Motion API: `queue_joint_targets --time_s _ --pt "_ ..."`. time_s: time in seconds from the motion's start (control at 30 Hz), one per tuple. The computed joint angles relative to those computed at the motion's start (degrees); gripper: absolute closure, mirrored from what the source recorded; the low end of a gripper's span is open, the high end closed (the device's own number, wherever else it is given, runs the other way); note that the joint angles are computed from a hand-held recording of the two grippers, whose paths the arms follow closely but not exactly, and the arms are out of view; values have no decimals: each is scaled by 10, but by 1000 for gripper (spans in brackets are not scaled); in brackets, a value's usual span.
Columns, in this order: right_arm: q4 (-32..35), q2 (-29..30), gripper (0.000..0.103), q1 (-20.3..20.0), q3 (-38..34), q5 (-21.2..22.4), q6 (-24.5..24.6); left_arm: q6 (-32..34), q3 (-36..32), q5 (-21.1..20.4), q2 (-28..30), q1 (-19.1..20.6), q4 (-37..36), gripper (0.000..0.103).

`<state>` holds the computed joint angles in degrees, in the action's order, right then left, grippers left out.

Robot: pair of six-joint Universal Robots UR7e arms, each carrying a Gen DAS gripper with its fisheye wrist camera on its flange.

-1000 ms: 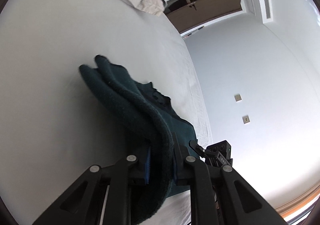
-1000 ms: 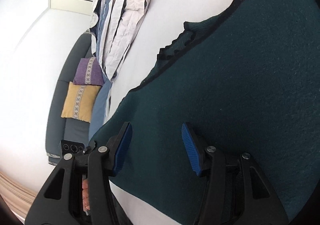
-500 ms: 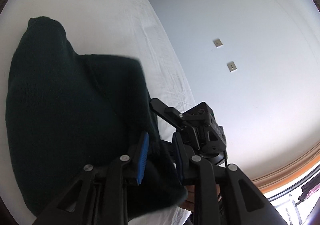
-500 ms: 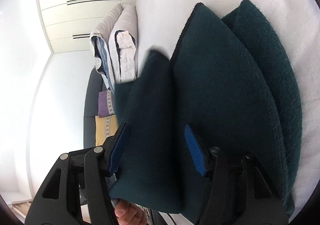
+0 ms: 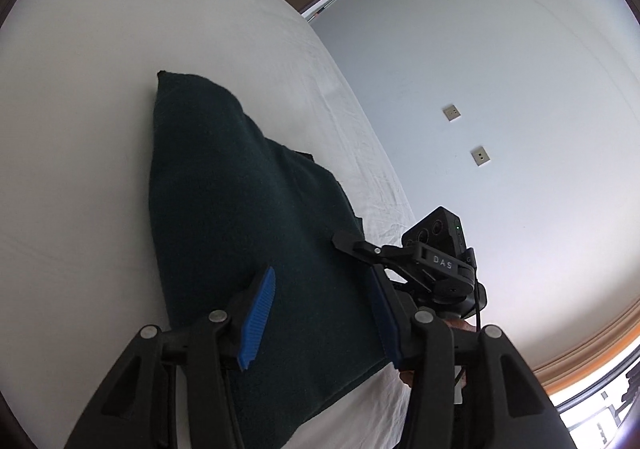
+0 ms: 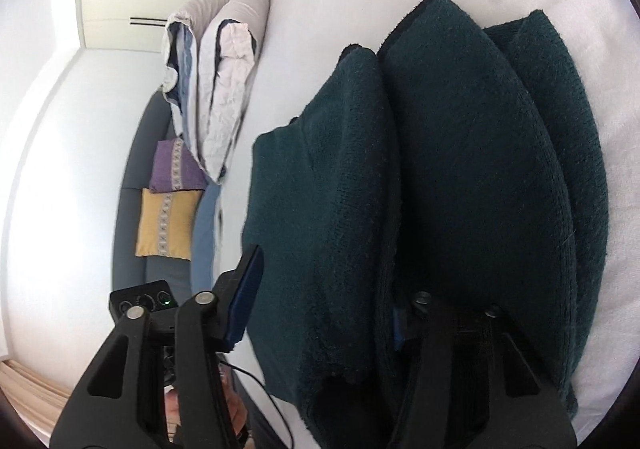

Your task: Fold small clothes

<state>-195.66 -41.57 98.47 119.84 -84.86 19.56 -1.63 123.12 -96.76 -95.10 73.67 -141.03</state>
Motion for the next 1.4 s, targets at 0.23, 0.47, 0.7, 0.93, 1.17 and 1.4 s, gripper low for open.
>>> queue_joint_targets --time_s 0.23,0.47,0.7,0.93,1.17,1.4 --pt "-8 -17 90 29 19 -69 -2 0 0 18 1 -7 3 51" --pt "-6 -98 90 23 87 -82 -22 5 9 45 13 -40 0 48" --pt "-37 -134 90 -18 142 -67 -24 16 16 78 25 -67 -6 48" --pt "-94 -101 90 -84 164 -8 -67 36 36 149 39 -93 -33 46" --pt "-71 -100 89 -80 151 -15 -77 61 65 182 32 -93 -60 48" --pt "-133 -153 83 2 196 -158 -25 88 92 210 17 -96 -87 49"
